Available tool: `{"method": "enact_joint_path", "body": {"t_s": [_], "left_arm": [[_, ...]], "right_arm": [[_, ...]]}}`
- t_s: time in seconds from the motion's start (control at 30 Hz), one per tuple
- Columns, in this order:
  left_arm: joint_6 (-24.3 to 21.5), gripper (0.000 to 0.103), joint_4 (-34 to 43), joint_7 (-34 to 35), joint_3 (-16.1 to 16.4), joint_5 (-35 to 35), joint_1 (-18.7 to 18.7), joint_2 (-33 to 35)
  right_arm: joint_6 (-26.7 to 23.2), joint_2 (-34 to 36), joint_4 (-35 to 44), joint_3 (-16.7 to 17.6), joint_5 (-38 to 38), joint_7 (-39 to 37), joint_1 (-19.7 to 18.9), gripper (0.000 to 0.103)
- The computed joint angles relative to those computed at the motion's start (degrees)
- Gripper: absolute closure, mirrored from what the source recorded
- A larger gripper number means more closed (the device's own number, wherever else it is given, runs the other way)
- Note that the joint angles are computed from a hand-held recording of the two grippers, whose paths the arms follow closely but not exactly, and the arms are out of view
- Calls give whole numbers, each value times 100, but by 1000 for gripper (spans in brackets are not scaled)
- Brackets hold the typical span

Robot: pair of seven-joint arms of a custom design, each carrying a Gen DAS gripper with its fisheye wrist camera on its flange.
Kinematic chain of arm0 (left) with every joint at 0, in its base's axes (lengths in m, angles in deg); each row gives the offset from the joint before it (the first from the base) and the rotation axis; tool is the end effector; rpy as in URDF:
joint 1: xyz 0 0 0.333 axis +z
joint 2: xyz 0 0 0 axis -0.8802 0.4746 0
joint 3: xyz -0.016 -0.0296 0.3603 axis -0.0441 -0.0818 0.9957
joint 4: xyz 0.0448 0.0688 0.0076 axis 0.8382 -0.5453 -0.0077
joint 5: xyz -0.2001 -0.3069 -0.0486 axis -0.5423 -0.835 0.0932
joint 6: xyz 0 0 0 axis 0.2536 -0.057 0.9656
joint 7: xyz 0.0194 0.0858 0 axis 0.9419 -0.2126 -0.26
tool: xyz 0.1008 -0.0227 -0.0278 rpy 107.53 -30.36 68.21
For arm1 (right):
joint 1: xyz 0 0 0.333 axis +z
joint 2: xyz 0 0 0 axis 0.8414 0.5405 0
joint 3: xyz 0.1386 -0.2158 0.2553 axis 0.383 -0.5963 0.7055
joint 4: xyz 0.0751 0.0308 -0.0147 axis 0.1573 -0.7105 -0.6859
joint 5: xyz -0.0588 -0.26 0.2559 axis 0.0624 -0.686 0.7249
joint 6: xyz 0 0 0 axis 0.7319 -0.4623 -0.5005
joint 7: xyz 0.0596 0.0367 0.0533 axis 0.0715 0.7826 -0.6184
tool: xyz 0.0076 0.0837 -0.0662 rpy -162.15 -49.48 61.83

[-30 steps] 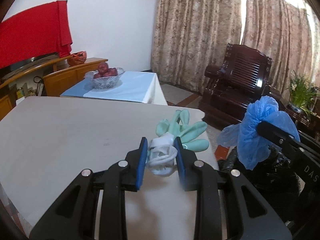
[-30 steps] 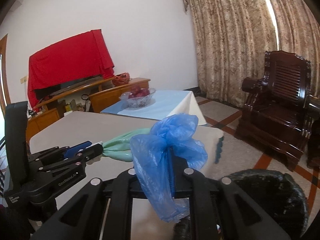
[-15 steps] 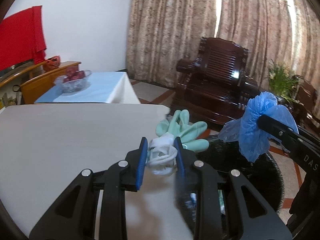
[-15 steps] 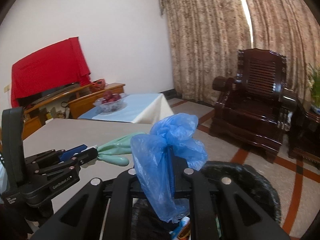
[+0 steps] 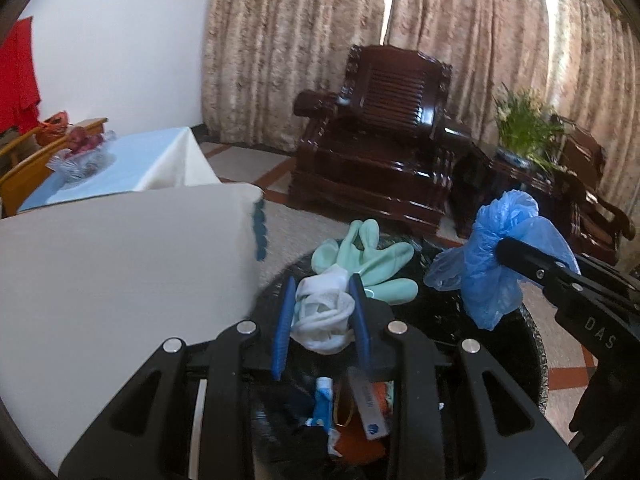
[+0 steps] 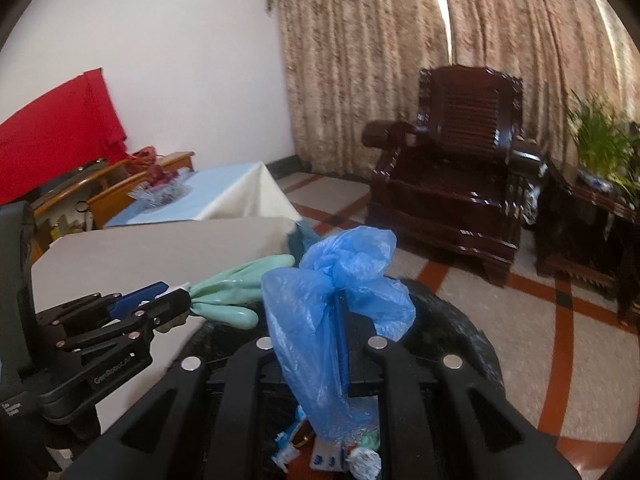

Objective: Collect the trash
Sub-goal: 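Carry the blue bag and white cloth over the bin and open both grippers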

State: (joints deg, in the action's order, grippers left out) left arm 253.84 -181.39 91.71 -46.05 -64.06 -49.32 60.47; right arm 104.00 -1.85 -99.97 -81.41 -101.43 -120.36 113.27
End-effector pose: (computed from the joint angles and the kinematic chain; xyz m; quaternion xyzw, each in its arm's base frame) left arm 0.6407 -0.3242 0.3019 -0.2783 0.8431 -0.4508 0.0921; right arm 0.5028 0.5480 0.3203 -0.3759 0.7852 -0.4049 0.2797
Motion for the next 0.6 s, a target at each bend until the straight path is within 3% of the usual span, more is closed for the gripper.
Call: {"method": "enact_joint_path", "body": {"t_s": [0.33,0.43,0.53,0.6], "left_arm": [[-393,76,522,184,441,-202,-666,221],[-581,70,682,306,472,-409,-758,249],[-579,61,730,477,403,-602,-709,285],[-546,58,740,550,360,-704,-661,292]], "right_arm": [[635,-167,-725,88,17,386,-324,89],[734,-163,-784,121,133,309,-409,79],[626,-152,-786,95,195,292,-370,58],[531,-157,-781,85,218,281,-340,50]]}}
